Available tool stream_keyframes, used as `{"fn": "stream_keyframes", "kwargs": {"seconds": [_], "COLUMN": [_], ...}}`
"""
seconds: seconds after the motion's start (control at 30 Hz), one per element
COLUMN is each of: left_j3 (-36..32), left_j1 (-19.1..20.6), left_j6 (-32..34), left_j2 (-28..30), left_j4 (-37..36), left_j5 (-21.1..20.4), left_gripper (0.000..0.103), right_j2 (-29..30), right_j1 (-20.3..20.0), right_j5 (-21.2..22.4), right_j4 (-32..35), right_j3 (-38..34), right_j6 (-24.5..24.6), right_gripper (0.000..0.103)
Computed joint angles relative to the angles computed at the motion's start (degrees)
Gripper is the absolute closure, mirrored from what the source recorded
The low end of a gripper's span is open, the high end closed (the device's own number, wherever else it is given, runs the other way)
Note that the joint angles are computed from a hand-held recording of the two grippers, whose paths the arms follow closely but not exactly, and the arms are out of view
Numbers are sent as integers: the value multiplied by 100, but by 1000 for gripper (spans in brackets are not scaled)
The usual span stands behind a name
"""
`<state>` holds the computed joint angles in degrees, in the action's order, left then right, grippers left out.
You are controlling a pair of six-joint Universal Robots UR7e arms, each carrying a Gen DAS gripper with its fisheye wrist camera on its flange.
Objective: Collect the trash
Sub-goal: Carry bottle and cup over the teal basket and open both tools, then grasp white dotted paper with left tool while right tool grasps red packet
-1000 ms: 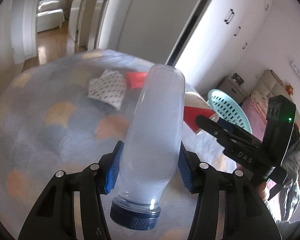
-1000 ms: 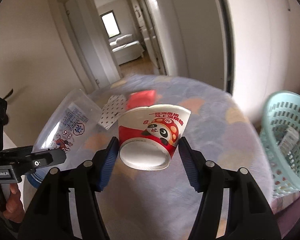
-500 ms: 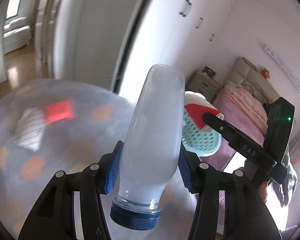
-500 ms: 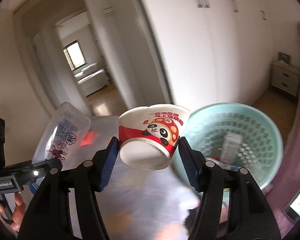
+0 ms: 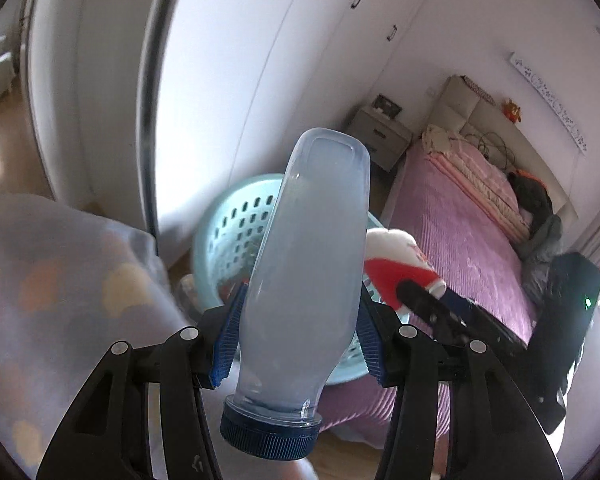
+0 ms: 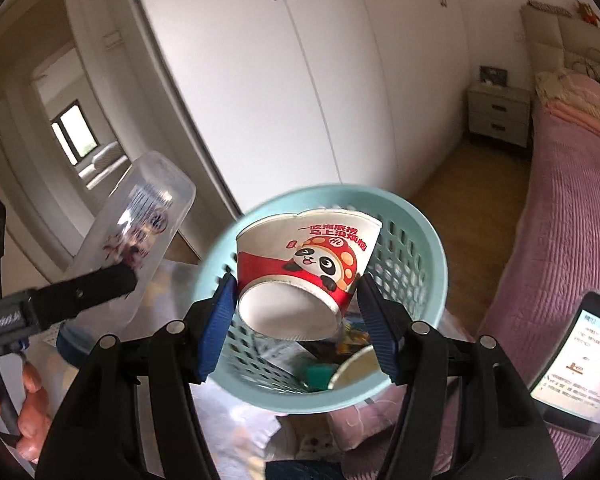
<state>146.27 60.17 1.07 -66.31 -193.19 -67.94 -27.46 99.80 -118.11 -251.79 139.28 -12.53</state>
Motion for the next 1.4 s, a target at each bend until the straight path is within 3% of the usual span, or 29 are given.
{"fn": "stream_keyframes", "kwargs": {"seconds": [0.13,0.23,0.33,0.57,0.7,1.0,1.2,1.4], "left_j3": [-323,-548,-583,-349,-190,294,666,953], "left_j1": [128,212,269,352,448,494,465,534], "left_j6": [18,47,61,92,55,17,66,226], "left_j2": [532,812,883,521,308,-543,-1427,-2426], "left_j4": [12,6,-143,-211,-310,-375,-266,-99], "left_j5": [-44,-56,-12,-181,-244,-221,70,641], "left_gripper": [53,53,40,38,35,35,35,35], "right_j2": [63,21,5,-41,44,67,216,421], "right_j1": [-121,-307,-387,-588,-356,114,561,913], "right_j5": [-174,-56,-8,236,82,39,-41,29], "right_j4": [125,196,271,230,316,524,834,1233], "right_j3": [-77,-68,-107,-29,-99,-216,-436,-763], "right_j6": [27,57,85,29,48,60,127,133], "right_gripper": [44,44,44,44,44,44,44,44]}}
